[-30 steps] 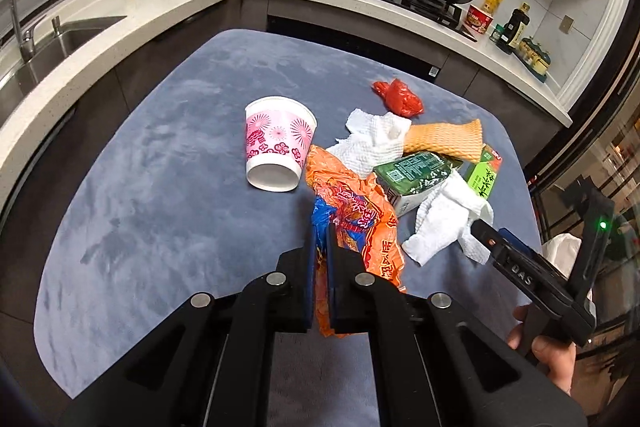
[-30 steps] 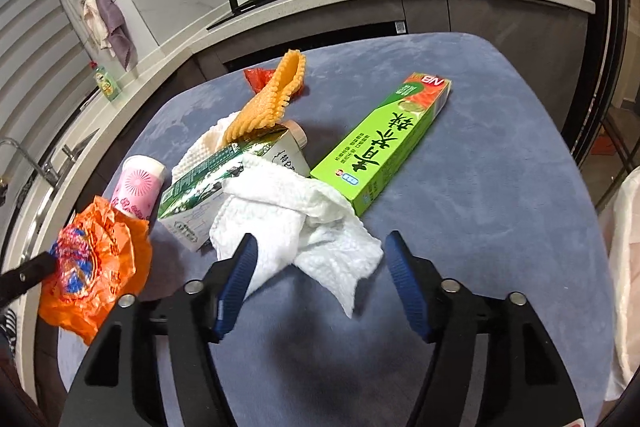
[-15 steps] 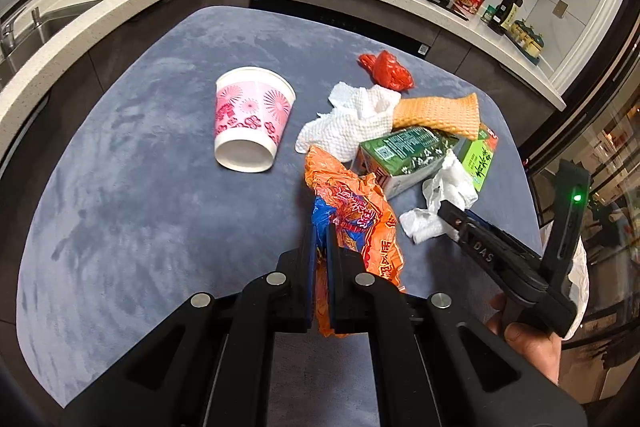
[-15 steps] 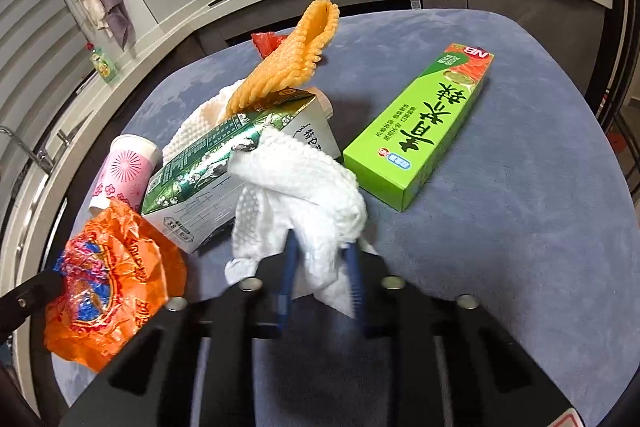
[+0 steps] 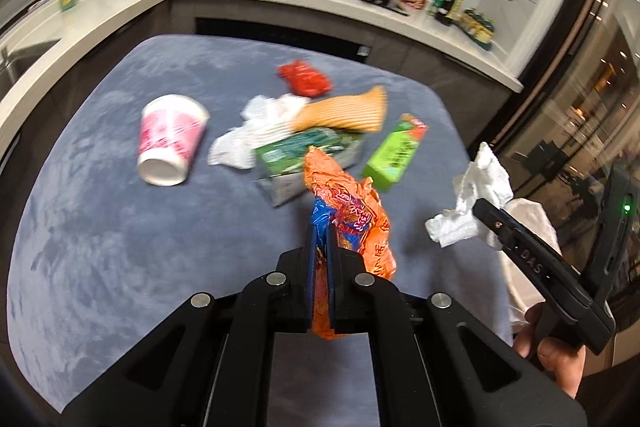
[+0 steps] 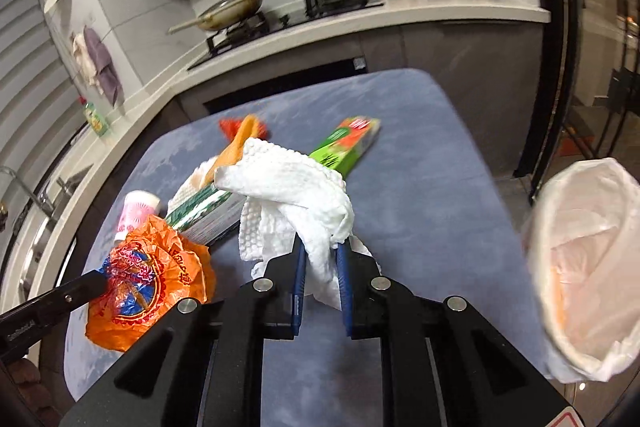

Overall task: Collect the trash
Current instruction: 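Carry the snack bag and paper towel with both grippers over the white bin, then open the left gripper to drop the snack bag while the right gripper drops the towel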

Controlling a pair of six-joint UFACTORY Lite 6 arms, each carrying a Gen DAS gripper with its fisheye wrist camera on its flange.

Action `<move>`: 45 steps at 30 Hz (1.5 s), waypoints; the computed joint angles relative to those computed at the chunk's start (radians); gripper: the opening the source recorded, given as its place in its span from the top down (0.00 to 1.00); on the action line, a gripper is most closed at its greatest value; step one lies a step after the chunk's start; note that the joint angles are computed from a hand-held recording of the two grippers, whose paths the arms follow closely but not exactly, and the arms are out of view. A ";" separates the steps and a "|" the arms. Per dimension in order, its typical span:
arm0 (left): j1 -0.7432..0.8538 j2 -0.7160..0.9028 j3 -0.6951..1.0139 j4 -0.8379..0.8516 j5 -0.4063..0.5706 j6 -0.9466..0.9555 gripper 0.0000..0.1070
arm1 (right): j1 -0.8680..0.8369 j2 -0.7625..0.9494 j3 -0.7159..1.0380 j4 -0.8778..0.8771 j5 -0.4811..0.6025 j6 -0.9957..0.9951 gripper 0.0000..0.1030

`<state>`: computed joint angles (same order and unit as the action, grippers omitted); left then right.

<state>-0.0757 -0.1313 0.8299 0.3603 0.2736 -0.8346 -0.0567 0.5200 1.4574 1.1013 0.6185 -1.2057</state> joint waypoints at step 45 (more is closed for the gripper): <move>-0.577 1.257 1.707 -0.090 0.457 0.129 0.96 | -0.566 0.438 0.619 -0.304 0.118 0.239 0.86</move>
<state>-0.6526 1.1257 2.5370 0.2704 0.7309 -0.7051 -0.6223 0.9576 2.0761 0.7969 0.7362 -0.9668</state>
